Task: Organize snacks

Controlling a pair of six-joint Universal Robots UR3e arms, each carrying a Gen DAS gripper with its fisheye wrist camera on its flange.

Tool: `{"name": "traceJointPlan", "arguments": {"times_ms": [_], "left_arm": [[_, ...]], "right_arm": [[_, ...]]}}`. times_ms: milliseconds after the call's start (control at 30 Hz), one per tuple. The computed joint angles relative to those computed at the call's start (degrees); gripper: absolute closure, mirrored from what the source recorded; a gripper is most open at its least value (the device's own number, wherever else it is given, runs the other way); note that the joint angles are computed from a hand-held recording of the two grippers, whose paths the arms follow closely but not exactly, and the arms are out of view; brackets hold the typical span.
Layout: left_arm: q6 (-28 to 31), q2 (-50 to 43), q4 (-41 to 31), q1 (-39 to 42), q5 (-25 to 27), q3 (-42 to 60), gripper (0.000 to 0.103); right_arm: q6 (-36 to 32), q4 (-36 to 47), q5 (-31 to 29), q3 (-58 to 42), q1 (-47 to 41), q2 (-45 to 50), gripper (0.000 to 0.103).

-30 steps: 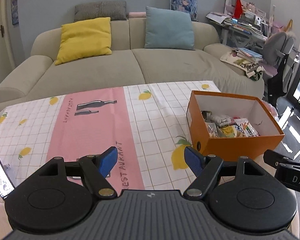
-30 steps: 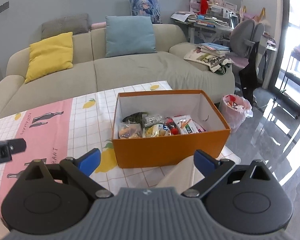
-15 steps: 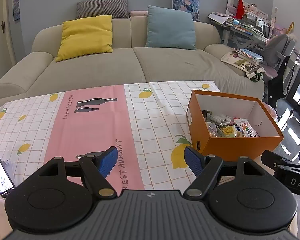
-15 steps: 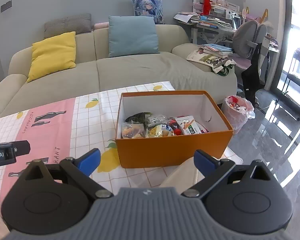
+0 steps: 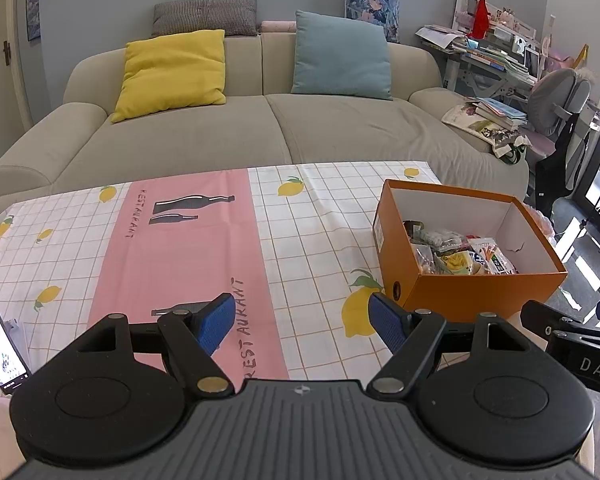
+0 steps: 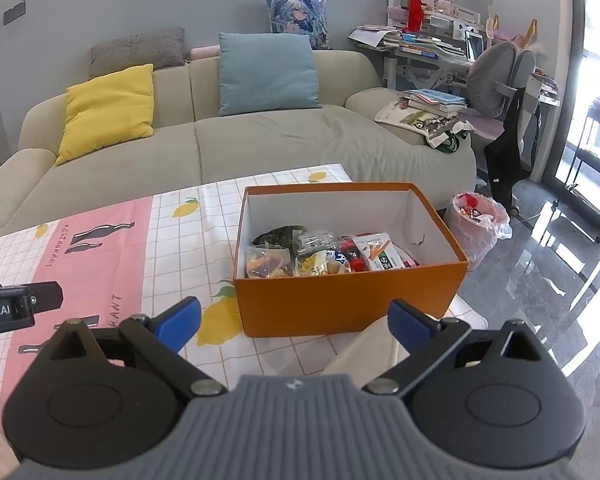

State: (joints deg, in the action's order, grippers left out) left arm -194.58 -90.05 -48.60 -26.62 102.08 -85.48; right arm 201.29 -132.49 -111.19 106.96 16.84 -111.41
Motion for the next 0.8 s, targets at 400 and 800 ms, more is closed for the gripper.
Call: {"name": "traceJointPlan", "arguments": {"times_ms": [400, 800], "left_arm": [[-0.61, -0.45, -0.6, -0.58, 0.52, 0.73, 0.014], [-0.53, -0.42, -0.59, -0.45, 0.39, 0.7, 0.014]], "right_arm": [[-0.84, -0.22, 0.88, 0.08, -0.47, 0.1, 0.003], [-0.85, -0.83, 0.68, 0.45, -0.16, 0.17, 0.003]]}}
